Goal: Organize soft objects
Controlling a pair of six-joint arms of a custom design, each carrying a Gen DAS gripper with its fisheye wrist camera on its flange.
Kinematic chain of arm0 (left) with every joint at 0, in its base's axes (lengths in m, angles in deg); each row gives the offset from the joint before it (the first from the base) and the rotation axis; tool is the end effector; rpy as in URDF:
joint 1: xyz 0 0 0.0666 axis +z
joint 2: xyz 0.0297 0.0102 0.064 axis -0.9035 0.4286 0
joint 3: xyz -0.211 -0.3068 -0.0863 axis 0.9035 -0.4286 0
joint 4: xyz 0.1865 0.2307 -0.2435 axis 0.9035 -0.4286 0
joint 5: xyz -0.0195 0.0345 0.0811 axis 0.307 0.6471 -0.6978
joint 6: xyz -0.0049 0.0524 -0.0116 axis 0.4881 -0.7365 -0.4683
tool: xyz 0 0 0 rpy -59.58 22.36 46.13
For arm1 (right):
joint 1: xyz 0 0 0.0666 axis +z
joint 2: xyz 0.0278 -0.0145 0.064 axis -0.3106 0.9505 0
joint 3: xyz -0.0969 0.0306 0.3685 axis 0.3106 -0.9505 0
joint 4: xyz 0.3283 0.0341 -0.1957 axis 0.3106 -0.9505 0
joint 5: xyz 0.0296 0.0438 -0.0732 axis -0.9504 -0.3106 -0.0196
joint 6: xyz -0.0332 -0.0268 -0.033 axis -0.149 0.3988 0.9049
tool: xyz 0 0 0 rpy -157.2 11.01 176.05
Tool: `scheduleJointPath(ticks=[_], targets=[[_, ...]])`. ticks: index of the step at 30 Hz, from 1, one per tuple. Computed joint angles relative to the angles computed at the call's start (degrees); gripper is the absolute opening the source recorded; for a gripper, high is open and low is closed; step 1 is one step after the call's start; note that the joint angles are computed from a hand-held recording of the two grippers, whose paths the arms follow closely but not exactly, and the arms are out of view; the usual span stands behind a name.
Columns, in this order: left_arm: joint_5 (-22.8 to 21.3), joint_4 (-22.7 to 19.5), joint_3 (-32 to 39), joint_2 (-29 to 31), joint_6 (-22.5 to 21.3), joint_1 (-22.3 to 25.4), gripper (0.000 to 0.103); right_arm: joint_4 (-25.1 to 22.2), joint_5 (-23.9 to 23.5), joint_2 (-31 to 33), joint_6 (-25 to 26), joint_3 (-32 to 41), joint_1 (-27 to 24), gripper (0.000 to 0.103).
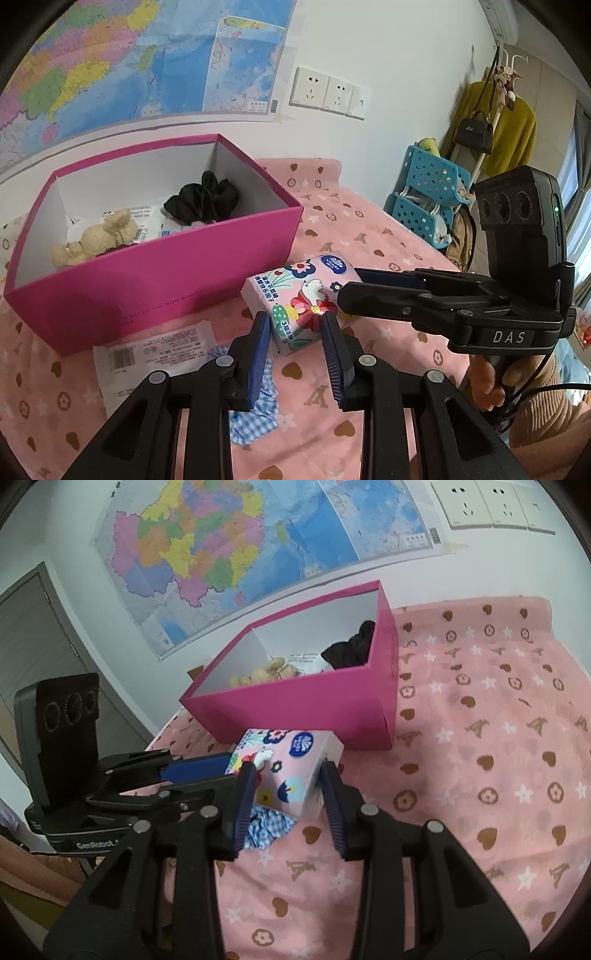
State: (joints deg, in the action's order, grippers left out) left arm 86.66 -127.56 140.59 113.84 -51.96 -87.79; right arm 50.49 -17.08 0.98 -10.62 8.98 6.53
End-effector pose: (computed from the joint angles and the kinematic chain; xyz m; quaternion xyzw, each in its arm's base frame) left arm 0.4666 -0.2238 0.3302 0.4587 0.7841 -0.3012 0.2900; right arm 0.3536 0.1562 0.2961 0.1105 0.8592 0.1920 0.4612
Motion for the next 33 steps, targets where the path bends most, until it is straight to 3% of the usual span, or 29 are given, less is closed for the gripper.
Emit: scheduleJointPath(ticks=[33], targets=[[-0.58,4.26,4.98,1.56,3.59,0.89,0.028,0.35,-1.52,1.96,6.68,6.41,-1.97,0.04]])
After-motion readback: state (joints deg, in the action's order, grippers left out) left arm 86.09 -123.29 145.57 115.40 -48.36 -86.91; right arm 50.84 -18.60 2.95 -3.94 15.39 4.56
